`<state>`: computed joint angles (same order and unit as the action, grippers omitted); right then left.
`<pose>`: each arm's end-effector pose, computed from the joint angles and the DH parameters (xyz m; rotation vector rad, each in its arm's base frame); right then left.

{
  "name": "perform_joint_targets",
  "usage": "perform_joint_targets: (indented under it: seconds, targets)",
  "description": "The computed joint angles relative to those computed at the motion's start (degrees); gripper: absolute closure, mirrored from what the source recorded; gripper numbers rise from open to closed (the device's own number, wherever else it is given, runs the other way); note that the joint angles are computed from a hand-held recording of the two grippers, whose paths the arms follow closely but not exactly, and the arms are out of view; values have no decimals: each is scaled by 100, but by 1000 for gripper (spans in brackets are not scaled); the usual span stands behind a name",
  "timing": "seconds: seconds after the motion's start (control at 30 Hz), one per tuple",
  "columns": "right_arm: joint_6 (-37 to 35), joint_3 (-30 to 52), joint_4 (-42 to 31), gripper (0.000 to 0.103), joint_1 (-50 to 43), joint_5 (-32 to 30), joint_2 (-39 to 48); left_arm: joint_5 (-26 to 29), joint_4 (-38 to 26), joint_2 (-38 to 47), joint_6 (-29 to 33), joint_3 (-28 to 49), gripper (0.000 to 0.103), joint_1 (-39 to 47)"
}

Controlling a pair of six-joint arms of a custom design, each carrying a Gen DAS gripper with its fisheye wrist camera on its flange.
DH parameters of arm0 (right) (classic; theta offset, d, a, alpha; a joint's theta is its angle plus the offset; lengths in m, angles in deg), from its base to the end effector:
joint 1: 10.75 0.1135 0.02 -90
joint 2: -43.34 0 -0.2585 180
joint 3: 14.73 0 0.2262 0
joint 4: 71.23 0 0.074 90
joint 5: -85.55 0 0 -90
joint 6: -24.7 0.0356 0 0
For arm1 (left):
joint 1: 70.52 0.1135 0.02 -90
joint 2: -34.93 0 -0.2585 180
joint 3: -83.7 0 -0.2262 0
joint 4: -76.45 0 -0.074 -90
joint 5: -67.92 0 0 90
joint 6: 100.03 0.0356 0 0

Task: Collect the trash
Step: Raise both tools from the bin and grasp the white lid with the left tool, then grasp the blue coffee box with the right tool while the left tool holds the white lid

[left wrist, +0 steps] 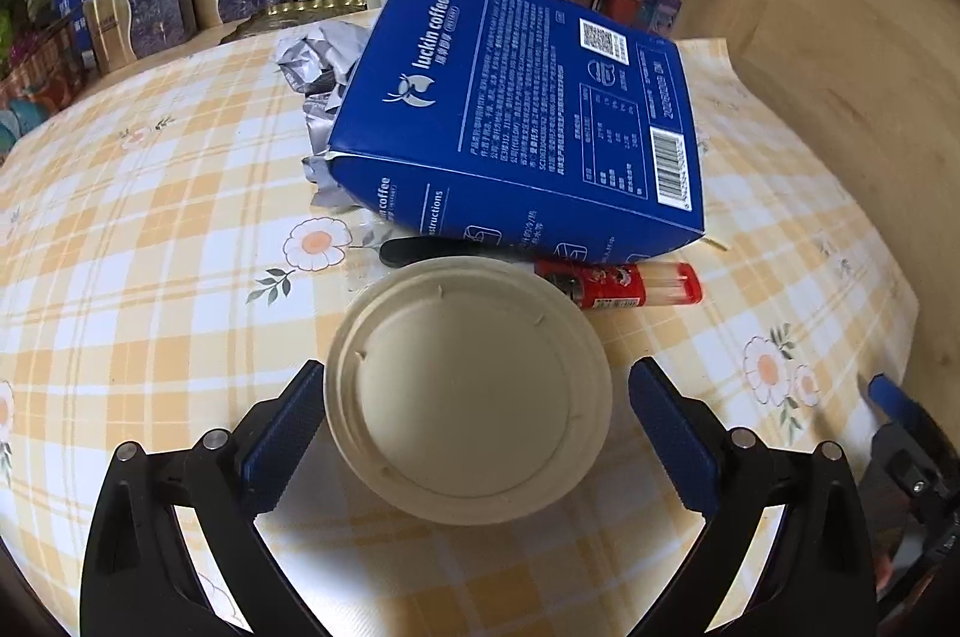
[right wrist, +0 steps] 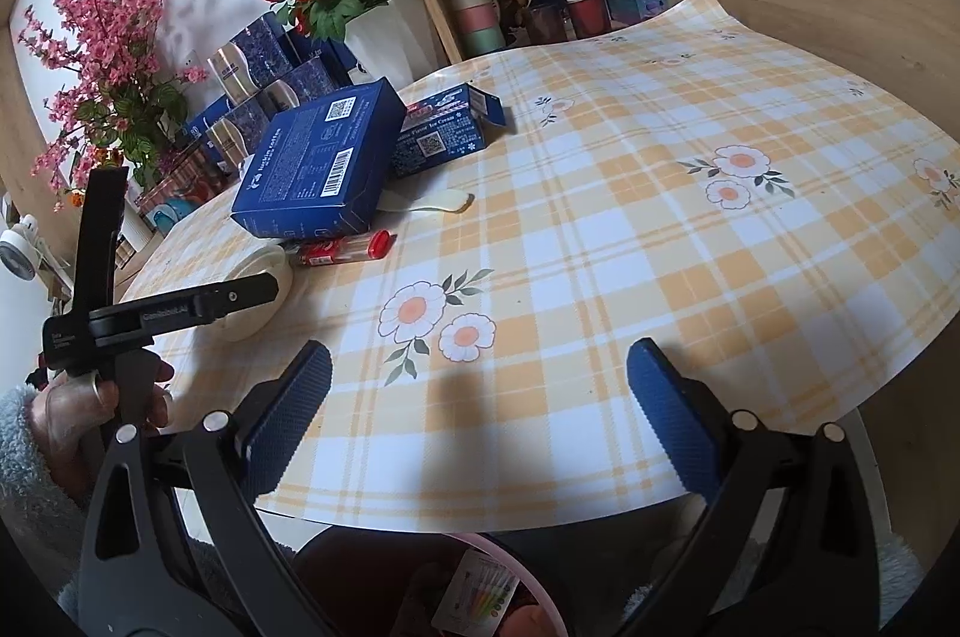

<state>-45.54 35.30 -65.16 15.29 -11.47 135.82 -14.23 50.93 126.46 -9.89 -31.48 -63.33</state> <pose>0.2552 0.1295 0.1542 -0.1938 2.2533 0.5722 0.2942 0.0322 0.1839 -0.0941 2.4722 -0.1153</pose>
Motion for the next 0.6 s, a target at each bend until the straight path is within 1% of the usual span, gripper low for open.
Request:
perform_joint_targets:
  seconds: [0.23, 0.33, 0.5, 0.53, 0.57, 0.6]
  targets:
    - [-33, 167, -236, 6, 9, -115, 158, -530, -111, 110, 131, 96, 6, -292]
    - [-54, 144, -186, 6, 35, -180, 165, -767, -137, 170, 139, 140, 6, -413]
    - [-79, 140, -160, 6, 22, -321, 173, -778, -49, 139, 88, 78, 6, -405]
    - [-75, 143, -153, 6, 19, -354, 179, -769, 9, 95, 60, 22, 10, -383]
    - [-76, 139, -142, 6, -1, -416, 179, -789, 119, 16, -2, -75, 17, -349]
    - [-74, 138, -137, 6, -19, -471, 178, -660, 183, -54, -36, -152, 17, -269]
